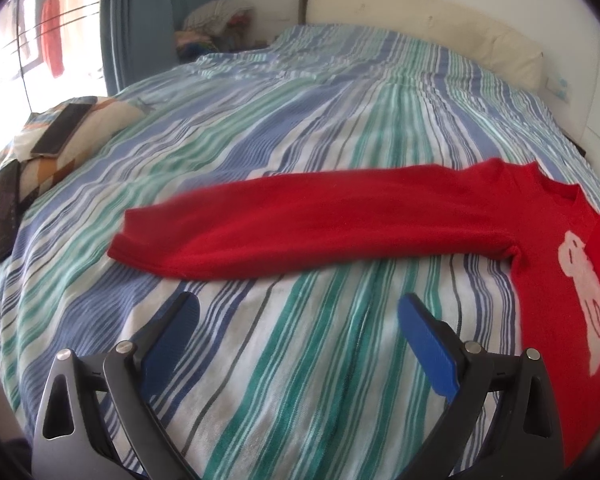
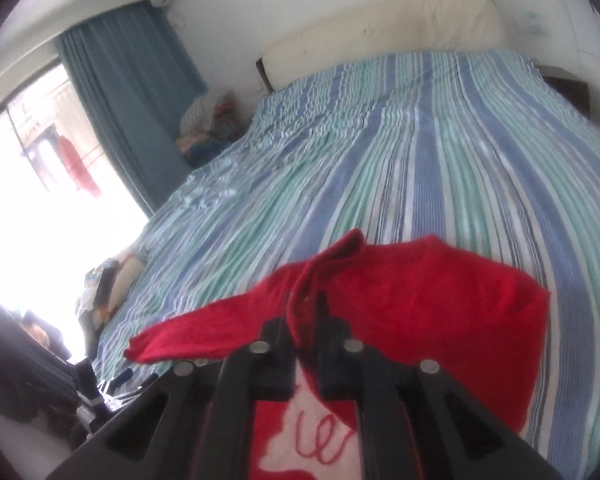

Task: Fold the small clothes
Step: 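Grasp the sweater side with the right gripper and fold it across the body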

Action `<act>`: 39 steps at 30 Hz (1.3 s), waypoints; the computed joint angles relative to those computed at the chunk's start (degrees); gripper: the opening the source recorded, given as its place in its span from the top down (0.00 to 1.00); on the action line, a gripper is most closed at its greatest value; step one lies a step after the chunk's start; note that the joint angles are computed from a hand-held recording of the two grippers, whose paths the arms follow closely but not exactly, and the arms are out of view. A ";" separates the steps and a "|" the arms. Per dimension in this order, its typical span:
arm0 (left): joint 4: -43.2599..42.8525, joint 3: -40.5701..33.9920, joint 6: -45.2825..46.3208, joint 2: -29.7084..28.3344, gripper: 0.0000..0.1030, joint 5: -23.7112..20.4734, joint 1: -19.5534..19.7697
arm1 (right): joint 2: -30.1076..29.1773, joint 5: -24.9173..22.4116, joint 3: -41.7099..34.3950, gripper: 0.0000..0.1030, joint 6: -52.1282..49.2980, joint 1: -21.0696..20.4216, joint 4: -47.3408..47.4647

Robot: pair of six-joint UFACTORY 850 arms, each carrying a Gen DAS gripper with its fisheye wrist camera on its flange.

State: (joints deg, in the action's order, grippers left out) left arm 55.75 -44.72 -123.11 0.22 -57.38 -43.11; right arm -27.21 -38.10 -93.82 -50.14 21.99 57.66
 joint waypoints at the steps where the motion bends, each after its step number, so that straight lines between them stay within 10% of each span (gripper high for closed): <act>1: -0.22 -0.10 0.34 -0.12 0.03 0.12 0.16 | -1.13 -0.86 -0.31 0.63 1.34 0.16 -1.02; 2: -0.28 -0.08 0.40 -0.15 0.03 0.22 0.13 | -1.62 -2.44 0.18 0.41 0.84 -0.51 0.15; 4: -0.43 -0.29 0.82 -0.33 0.03 0.21 0.13 | -2.85 -6.30 0.49 0.33 -1.64 -2.15 5.81; 15: -0.71 -2.32 2.73 -2.70 0.03 -1.64 -0.84 | -4.38 -9.99 0.60 0.33 6.33 -4.00 0.83; 20: -1.40 -1.77 2.35 -2.08 0.03 -1.02 -0.47 | -0.76 0.76 4.77 0.34 -1.32 5.27 -15.38; 23: -1.67 -1.32 2.00 -1.52 0.03 -0.07 0.04 | 0.42 8.25 7.56 0.53 -6.12 12.19 -27.69; 29: -2.07 -0.29 1.65 -0.35 0.03 0.74 0.43 | -8.54 9.99 -0.41 0.77 20.56 16.38 -56.39; 34: -3.28 0.73 1.68 1.13 0.03 3.57 1.85 | -8.30 3.86 -2.32 0.93 6.34 13.53 -35.42; 36: -3.96 0.81 1.80 1.38 0.03 5.20 2.50 | -9.24 -2.93 -3.50 0.82 0.03 12.19 -27.68; 38: -3.61 0.84 1.15 1.45 0.03 5.22 2.28 | -9.80 -6.02 -4.31 0.40 0.11 11.04 -26.09; 39: -3.45 0.76 1.09 1.38 0.03 4.55 1.98 | -8.96 -5.85 -3.46 0.39 -2.03 9.93 -22.38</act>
State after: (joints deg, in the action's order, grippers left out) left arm 52.30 -43.96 -122.02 1.60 -52.83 -41.13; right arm -36.17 -43.94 -97.28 -52.17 31.91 35.28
